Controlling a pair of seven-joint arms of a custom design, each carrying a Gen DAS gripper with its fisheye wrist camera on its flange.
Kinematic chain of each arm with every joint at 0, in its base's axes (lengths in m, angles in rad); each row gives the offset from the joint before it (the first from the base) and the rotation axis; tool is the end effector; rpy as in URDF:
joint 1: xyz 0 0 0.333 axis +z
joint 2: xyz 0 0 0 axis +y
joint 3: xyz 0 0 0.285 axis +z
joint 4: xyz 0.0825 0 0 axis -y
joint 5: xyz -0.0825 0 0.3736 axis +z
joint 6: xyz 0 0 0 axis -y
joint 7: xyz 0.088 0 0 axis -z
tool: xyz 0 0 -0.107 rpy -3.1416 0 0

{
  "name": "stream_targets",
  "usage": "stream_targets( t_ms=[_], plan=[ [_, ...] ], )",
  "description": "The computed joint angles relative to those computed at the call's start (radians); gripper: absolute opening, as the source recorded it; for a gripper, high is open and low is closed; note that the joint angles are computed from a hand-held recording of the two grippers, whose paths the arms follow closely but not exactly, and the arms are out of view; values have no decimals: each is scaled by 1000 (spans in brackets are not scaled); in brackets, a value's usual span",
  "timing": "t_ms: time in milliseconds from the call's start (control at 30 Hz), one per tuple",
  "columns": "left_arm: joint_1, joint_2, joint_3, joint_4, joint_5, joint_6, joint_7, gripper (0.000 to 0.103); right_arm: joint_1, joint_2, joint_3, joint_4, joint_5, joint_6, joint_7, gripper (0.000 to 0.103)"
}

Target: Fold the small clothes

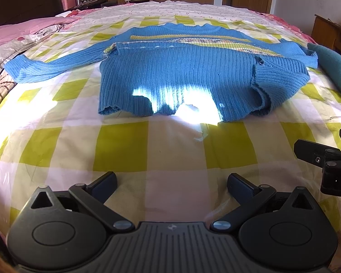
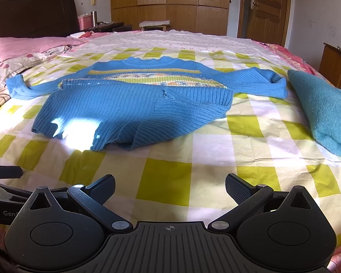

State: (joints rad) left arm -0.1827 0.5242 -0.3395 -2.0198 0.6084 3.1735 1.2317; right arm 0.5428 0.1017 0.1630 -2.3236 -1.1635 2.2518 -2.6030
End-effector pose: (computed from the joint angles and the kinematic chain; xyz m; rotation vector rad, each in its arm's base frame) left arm 0.5157 -0.3422 0.2574 -1.1581 2.4837 -0.8778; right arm 0.3962 0.3050 0.2712 -1.2783 2.2752 -1.0111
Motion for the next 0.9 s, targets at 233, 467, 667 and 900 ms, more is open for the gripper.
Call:
stream_targets(
  t_ms=[233,467,667,900],
  plan=[
    [2,0,-1,-2,-1,3,0,103,3,-7,3,-8,-1,-1,7,103],
    [37,5,-36,-5,-6,3,22,103,3,-8,3,-10,-8,-2,17,103],
    [123,-6,-116,-38,-33,18,78,103,-6,-28,-1,-23,-34,10,31,103],
    [22,-25,23,0,26,131,4,103,-45,-64,-15,-35,-89,40,28,101]
  ],
)
